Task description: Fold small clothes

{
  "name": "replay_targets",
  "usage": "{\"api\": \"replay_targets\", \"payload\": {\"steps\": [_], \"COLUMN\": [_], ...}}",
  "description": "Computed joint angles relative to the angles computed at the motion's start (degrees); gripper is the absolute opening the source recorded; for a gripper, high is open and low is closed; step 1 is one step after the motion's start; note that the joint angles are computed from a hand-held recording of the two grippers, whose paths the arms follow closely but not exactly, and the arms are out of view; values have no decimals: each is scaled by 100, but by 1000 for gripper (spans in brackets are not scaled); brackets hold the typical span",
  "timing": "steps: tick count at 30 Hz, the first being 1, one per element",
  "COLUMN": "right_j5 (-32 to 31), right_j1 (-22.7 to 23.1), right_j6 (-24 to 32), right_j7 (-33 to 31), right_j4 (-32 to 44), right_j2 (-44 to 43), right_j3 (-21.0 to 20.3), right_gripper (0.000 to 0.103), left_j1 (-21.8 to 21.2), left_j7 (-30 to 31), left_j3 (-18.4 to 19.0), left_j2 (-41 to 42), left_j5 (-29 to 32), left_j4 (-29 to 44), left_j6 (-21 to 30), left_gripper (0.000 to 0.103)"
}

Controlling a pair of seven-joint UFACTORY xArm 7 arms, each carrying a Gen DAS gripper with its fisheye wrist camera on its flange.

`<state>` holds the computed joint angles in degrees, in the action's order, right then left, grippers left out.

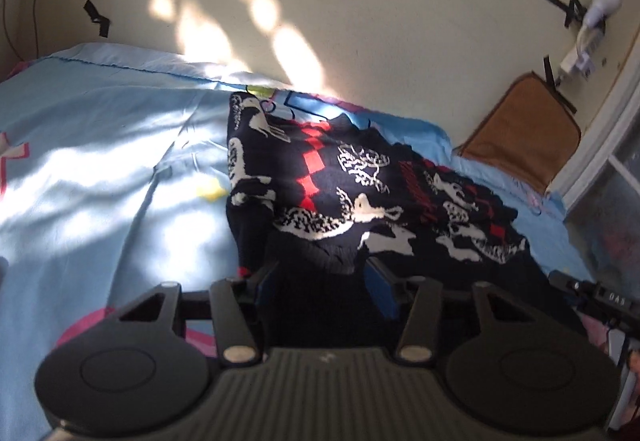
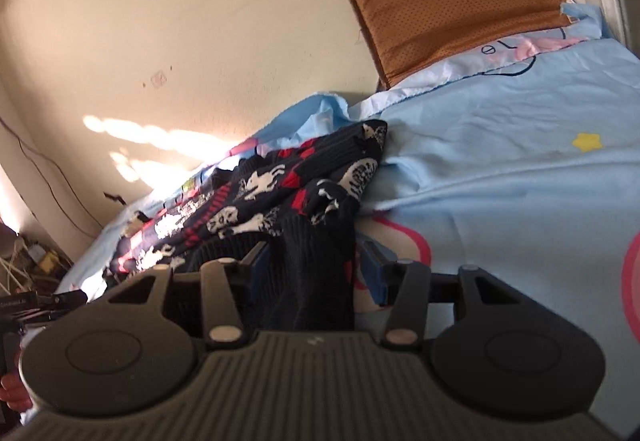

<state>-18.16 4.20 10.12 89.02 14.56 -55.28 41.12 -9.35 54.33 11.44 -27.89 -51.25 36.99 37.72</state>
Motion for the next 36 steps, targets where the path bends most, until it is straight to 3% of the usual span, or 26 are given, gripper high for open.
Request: {"api": "replay_targets", "payload": {"steps": [1,2,3,6,9,10,12,15,16,18,20,22,27,31,33,36], "right_j5": [-47,-77,-133,-173,-256,-279,-312,-298,-277,-196,-85,87,721,846,841,760], "right_j1": [6,-11,-98,-164,-411,-471,-582,-431,-291,165,641,1180,2368,2807,2770,2449], "right_j6": [40,144,248,235,296,345,553,560,620,778,901,986,983,958,807,178], "right_j7": [-152,-219,-204,53,358,388,328,445,467,500,541,610,1138,1459,1548,1617], "right_j4": [107,203,269,198,216,261,458,408,355,155,-90,-404,-1158,-1296,-1267,-1216], "right_j2": [256,413,441,137,-230,-187,230,359,286,-43,-462,-985,-2037,-2148,-1933,-1526], "right_j3": [-40,-4,123,260,559,613,637,415,304,31,-242,-519,-968,-902,-897,-867], "right_gripper": [46,21,16,13,13,13,13,22,28,41,45,46,52,53,53,53], "left_j1": [14,-28,-139,-452,-774,-789,-689,-704,-619,-353,-236,-20,480,695,798,930], "left_j7": [11,168,325,528,824,743,391,488,368,-57,-197,-377,-927,-1222,-1233,-1437], "left_j3": [-171,-323,-286,132,350,304,239,130,110,89,307,590,1072,1265,1069,720], "left_j2": [17,-52,-133,-403,-526,-375,60,257,171,-66,-412,-726,-1034,-764,-749,-681], "left_j5": [152,168,156,-354,-1169,-1201,-890,-930,-765,-331,-113,224,629,313,65,-220], "left_j4": [-89,-269,-366,-464,-501,-445,-282,-372,-413,-491,-591,-598,-447,-333,-404,-451], "left_j6": [-212,-642,-833,-1053,-1806,-2003,-1900,-2216,-2119,-1791,-1400,-634,1245,2224,2090,1859], "left_gripper": [25,10,10,7,7,7,8,25,30,56,58,61,90,94,93,78]}}
